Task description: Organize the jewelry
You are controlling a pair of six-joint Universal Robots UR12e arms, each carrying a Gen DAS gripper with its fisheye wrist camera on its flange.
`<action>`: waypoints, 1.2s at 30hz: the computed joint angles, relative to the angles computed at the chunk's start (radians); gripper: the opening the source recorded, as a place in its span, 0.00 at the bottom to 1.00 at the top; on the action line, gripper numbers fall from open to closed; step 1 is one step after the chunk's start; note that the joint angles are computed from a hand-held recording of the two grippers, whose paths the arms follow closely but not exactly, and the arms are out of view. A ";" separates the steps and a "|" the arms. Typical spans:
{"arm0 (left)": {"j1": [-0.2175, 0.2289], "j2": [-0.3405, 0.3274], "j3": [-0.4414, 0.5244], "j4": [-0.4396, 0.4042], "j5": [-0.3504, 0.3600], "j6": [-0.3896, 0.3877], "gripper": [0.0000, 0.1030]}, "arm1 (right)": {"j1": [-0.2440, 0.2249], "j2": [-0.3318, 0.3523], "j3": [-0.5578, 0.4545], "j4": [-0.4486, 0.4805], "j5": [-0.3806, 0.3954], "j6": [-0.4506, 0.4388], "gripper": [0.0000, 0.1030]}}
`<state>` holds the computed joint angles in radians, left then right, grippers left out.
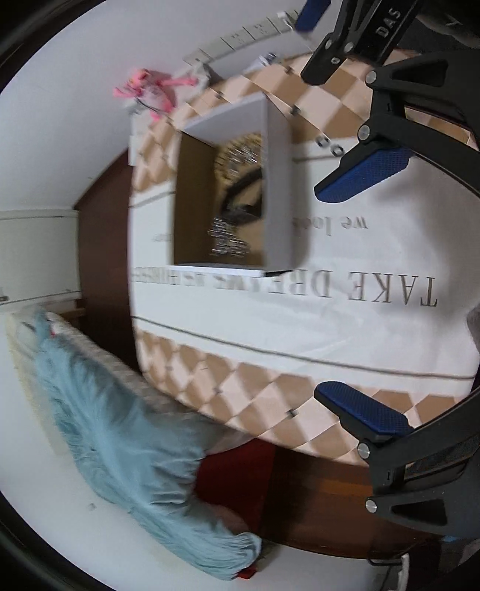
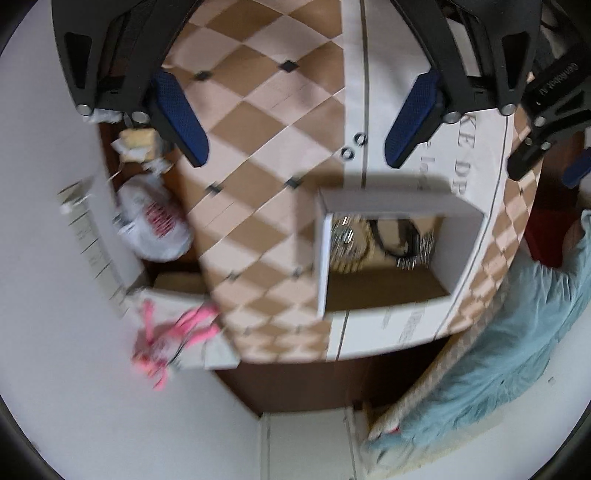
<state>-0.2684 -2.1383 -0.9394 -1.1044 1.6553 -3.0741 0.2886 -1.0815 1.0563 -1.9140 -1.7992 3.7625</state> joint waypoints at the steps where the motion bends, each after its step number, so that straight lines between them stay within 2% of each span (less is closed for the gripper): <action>1: -0.001 -0.003 -0.007 -0.007 0.009 -0.006 0.96 | -0.005 0.006 0.009 -0.008 0.037 -0.001 0.73; 9: -0.002 -0.028 -0.013 -0.079 0.036 -0.031 0.96 | -0.004 0.060 0.006 -0.032 0.079 -0.013 0.55; 11: -0.001 -0.030 -0.016 -0.087 0.046 -0.038 0.96 | -0.004 0.069 0.000 -0.028 0.094 -0.018 0.46; 14: -0.001 -0.027 -0.023 -0.095 0.051 -0.037 0.96 | 0.011 0.076 -0.006 -0.030 0.035 -0.054 0.30; 15: -0.001 -0.025 -0.028 -0.094 0.053 -0.033 0.96 | 0.014 0.076 -0.005 -0.032 0.023 -0.060 0.11; 21: -0.009 -0.027 -0.021 -0.105 0.035 -0.005 0.96 | -0.007 0.016 0.082 -0.124 0.055 -0.013 0.12; 24: -0.021 -0.025 -0.019 -0.099 -0.014 0.030 0.96 | -0.020 -0.026 0.131 -0.151 0.046 0.032 0.12; 28: -0.040 -0.040 0.008 -0.131 -0.099 0.051 0.95 | -0.034 -0.064 0.182 -0.155 0.030 0.077 0.12; 31: -0.056 -0.055 0.027 -0.150 -0.134 0.073 0.93 | -0.042 -0.086 0.214 -0.155 0.027 0.107 0.12; 34: -0.069 -0.065 0.038 -0.152 -0.144 0.101 0.77 | -0.047 -0.101 0.239 -0.166 0.024 0.125 0.12; 36: -0.075 -0.069 0.042 -0.150 -0.140 0.117 0.55 | -0.050 -0.106 0.246 -0.167 0.020 0.132 0.12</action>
<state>-0.3438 -2.2076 -0.8978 -1.2543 1.5150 -2.9567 0.2389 -1.1877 1.3023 -2.0807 -1.7794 3.8949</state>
